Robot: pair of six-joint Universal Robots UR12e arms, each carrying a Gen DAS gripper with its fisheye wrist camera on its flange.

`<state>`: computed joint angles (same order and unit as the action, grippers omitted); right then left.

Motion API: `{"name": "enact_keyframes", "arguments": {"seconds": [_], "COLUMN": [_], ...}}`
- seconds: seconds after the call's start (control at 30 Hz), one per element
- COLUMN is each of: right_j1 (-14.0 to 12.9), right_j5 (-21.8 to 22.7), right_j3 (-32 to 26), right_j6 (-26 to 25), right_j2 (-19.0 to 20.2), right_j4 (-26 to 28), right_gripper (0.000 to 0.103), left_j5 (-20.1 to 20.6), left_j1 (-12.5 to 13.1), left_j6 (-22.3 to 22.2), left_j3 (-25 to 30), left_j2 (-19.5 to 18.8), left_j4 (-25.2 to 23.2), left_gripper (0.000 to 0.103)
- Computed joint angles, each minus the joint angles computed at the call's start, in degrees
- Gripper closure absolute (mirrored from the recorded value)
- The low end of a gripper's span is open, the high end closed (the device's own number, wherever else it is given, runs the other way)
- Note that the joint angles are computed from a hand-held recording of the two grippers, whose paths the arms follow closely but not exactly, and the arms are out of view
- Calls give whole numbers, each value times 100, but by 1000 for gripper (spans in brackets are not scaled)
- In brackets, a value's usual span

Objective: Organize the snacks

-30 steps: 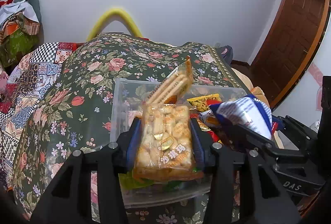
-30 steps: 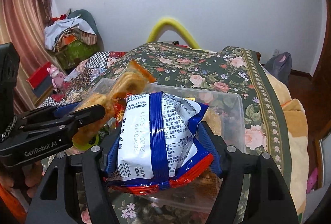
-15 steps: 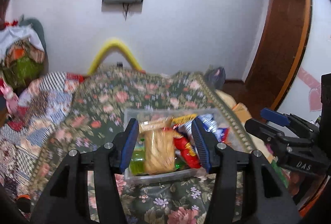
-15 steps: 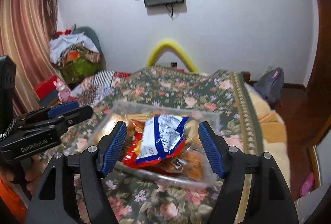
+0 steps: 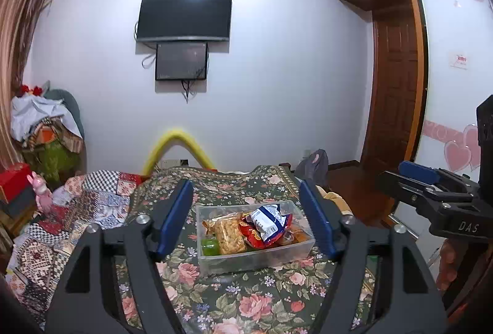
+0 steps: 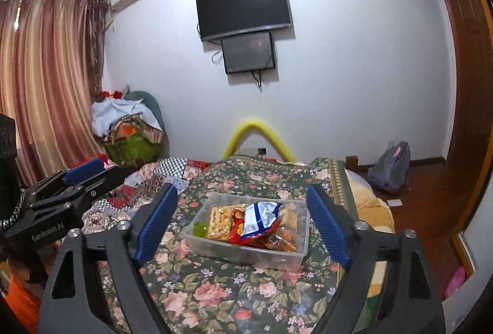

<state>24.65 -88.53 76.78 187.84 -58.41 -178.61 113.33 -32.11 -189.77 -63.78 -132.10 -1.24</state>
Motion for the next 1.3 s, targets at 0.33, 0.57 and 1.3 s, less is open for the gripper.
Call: {"name": "enact_keyframes", "arguments": {"seconds": [0.33,0.57,1.3], "right_j1": [138,143,163], "right_j5": [-536,-573,-623], "right_j3": [237,342,432], "right_j6": [-41,-18,11], "right_j2": [-95,-148,-187], "right_j4": [-246,-274,-392], "right_gripper": [0,0,0], "left_j5": [180,309,374], "left_j1": [-125,-161,-180], "left_j6": [3,-67,19], "left_j3": [-323,-399,-418], "left_j2": [148,176,178], "left_j4": [260,309,335], "left_gripper": [12,7,6]}}
